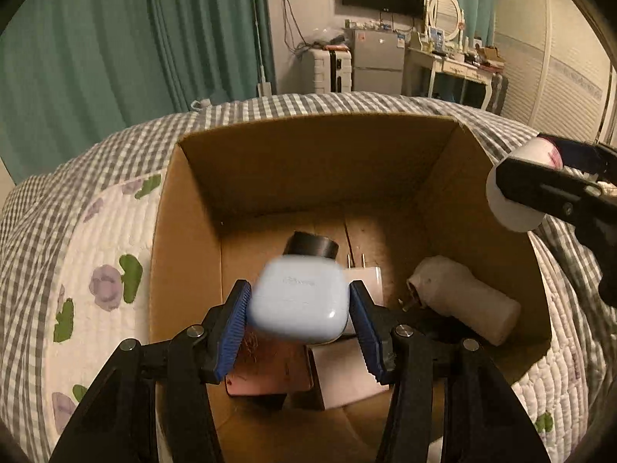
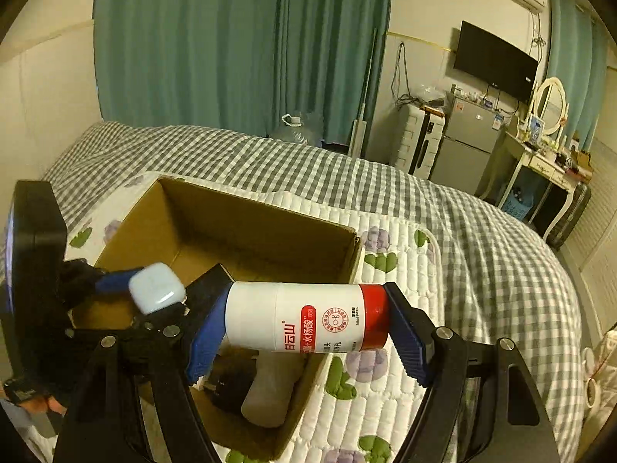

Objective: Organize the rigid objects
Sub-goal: 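Lower the earbud case into the box with the left gripper while the right drops the red-capped bottle in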

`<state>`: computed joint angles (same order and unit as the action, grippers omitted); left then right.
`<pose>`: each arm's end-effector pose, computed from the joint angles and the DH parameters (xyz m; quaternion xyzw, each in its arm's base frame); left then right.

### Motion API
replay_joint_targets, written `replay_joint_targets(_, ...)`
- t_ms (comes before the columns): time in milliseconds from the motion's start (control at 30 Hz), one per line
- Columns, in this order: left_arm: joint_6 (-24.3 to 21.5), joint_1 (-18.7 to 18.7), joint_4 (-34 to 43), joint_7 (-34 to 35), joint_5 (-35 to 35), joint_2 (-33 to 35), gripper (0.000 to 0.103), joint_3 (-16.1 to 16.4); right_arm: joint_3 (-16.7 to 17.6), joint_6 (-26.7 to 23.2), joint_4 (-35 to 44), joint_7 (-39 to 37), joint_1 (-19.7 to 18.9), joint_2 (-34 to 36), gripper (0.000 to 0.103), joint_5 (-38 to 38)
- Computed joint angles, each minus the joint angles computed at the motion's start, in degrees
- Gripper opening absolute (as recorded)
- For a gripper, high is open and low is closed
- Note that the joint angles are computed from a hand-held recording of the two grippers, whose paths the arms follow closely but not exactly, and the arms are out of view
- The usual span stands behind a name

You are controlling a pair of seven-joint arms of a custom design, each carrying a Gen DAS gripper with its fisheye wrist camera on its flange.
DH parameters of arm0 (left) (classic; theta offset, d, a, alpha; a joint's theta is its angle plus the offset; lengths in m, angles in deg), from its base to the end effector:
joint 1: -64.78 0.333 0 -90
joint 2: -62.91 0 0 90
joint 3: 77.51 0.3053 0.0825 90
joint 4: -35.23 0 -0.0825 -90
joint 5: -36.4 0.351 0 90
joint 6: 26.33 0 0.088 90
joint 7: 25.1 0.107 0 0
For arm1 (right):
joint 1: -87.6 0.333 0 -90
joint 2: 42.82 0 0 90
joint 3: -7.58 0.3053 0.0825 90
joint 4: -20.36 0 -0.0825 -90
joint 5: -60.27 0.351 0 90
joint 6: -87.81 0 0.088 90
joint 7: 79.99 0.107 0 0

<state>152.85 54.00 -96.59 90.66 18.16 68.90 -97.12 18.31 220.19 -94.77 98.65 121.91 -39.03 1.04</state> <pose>0.4845 -0.2489 0.4006 -0.4158 0.8366 -0.3070 0.1819 0.4122 0.3863 0.4599 -0.6049 0.6828 -0.3293 0.2441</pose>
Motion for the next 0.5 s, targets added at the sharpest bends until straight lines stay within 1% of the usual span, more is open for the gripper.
replay_joint_targets(33,-0.29,1.71,0.3,3.03,-3.5,-0.19,0.055,-2.16,-0.07,0.13,0.02,0.23,-0.04,0.21,0.076,-0.27)
replay_joint_targets(67,-0.75,2.56,0.53,5.52,-6.65,-0.66,0.055,-3.31,-0.09,0.05,0.11,0.21,-0.01,0.31,0.076,-0.34)
replay_joint_targets(167,0.11,0.39,0.27,3.4,-5.55,-1.95,0.055,-0.83,-0.18,-0.21,0.69,0.22,0.11,0.71,0.076,-0.44)
replay_joint_targets(233,-0.84,0.26,0.53,5.19,-7.88,-3.06,0.055,-0.4,-0.26,-0.5,1.13,0.56,0.23,0.8,0.076,-0.42)
replay_joint_targets(267,-0.99,-0.35,0.38,4.54,-7.09,-3.51,0.055,0.61,-0.3,-0.45,1.4,0.75,0.25,0.93,0.076,-0.33)
replay_joint_targets(300,-0.86,-0.99,0.02,2.28,-4.6,-4.2,0.055,1.97,-0.34,-0.43,1.88,0.7,0.29,1.27,0.076,-0.16)
replay_joint_targets(333,-0.84,-1.33,-0.08,2.3,-4.53,-4.64,0.055,2.61,-0.4,-0.5,2.39,0.6,0.35,1.72,0.076,0.02)
replay_joint_targets(400,-0.7,-1.8,0.27,3.73,-6.1,-4.76,0.055,3.46,-0.7,-0.37,3.6,0.0,0.47,2.95,0.076,0.81)
replay_joint_targets(500,-1.17,-2.1,1.06,7.49,-10.65,-4.93,0.055,4.12,-1.68,2.71,4.33,0.81,0.25,4.65,0.076,1.95)
